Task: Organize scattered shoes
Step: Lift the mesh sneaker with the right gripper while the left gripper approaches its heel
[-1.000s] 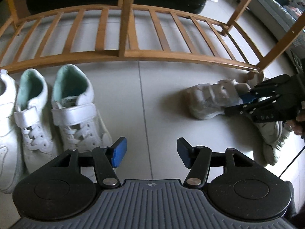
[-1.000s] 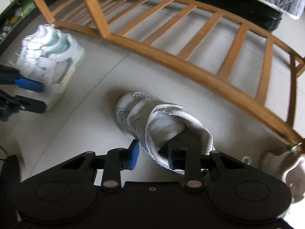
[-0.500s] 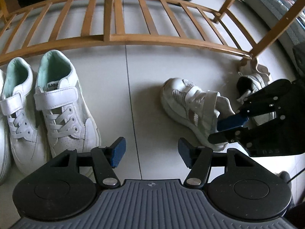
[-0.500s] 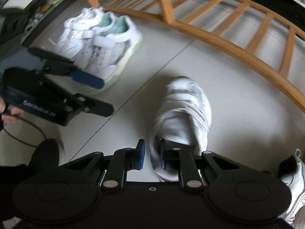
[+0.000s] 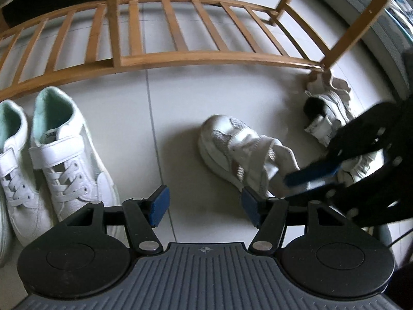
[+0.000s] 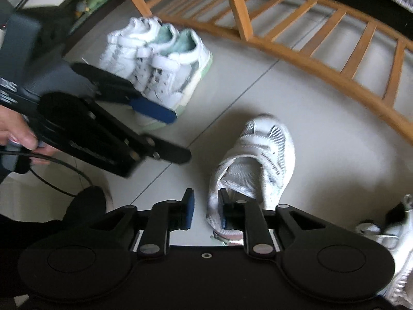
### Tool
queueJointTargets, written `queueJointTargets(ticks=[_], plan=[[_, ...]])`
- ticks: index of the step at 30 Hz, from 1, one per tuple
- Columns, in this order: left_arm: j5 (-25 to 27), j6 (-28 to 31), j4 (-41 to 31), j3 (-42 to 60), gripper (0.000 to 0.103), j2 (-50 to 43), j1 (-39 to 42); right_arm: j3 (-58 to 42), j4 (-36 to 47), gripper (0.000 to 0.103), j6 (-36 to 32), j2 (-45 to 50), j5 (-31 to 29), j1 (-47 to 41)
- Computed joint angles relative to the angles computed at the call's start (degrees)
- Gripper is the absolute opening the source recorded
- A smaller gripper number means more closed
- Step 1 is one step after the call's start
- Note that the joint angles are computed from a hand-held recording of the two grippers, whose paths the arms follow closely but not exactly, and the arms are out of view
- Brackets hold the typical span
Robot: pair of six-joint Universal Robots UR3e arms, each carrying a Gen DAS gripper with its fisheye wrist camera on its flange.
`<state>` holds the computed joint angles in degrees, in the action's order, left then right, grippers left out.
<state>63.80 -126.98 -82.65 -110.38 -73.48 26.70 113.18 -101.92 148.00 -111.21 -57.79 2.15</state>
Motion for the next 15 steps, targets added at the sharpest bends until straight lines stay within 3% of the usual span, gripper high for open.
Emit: queueJointTargets(ticks=[6,15], plan=[[-0.86,0.35,-1.20,0.33,0.063,-0.03,-1.51,-1.69,0.57,0.039,-1.09,-2.85,0.72,-4.92],[-0.93,-2.89,-1.22,-0.40,0.063,-1.70,-5.45,-3.01,-17.72,0.054,10.07,11.68,-3.44,0.02]])
